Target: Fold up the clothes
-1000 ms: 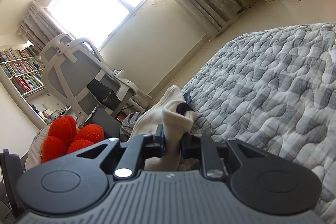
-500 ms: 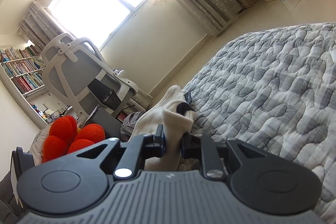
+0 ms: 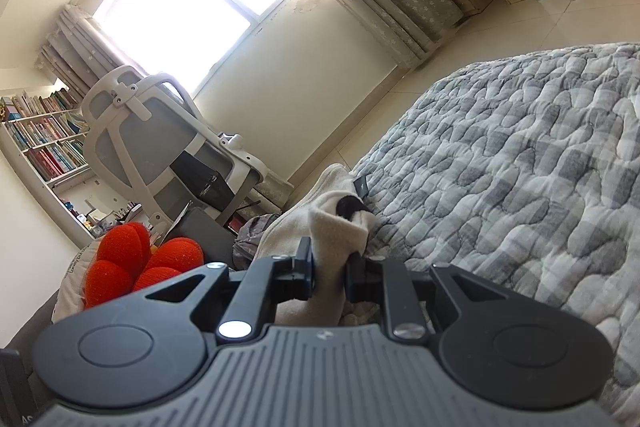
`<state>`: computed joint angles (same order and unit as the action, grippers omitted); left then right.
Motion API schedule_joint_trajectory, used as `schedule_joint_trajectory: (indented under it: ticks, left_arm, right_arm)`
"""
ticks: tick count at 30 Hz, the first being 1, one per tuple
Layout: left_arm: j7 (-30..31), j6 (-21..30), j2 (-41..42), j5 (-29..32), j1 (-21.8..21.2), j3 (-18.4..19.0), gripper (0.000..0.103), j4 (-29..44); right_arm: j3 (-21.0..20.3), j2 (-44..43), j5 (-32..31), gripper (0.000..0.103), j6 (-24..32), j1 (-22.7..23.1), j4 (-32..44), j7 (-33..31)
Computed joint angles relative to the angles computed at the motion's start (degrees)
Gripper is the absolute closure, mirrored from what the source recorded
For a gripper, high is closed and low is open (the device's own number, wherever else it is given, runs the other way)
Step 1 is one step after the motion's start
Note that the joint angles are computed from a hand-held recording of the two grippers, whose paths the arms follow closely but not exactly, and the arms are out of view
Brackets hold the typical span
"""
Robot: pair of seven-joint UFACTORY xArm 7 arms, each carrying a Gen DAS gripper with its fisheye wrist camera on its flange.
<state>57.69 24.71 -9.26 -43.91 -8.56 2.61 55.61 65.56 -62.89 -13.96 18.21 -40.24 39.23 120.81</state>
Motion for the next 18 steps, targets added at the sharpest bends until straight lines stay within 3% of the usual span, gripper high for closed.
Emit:
schedule_joint_trajectory:
  ticks: [5, 11, 14, 16, 18]
  left_arm:
    - [-1.03, 4.75, 0.69, 0.49, 1.22, 0.66, 0.0, 2.39]
    - [8.09, 20.0, 0.7, -9.99, 6.75, 6.86, 0.002, 6.61]
    - [15.96, 22.96, 3.36, -16.38, 10.94, 9.29, 0.002, 8.69]
    - [20.58, 22.09, 5.87, -20.53, 13.44, 9.77, 0.002, 9.7]
    - [18.56, 24.54, 9.1, -22.07, 15.87, 9.69, 0.002, 12.21]
  right_arm:
    - [-0.65, 1.14, 0.34, 0.085, 0.55, 0.46, 0.12, 0.07]
    - [-1.16, 3.91, -1.16, 0.085, 4.27, 0.93, 2.63, -2.16]
    - [-0.62, 5.28, -2.63, 0.085, 7.49, 0.16, 5.31, -4.86]
    - [-0.21, 6.14, -3.55, 0.085, 9.48, -0.46, 7.06, -7.08]
    - [-0.23, 6.99, -3.85, 0.085, 10.54, -0.87, 8.25, -8.75]
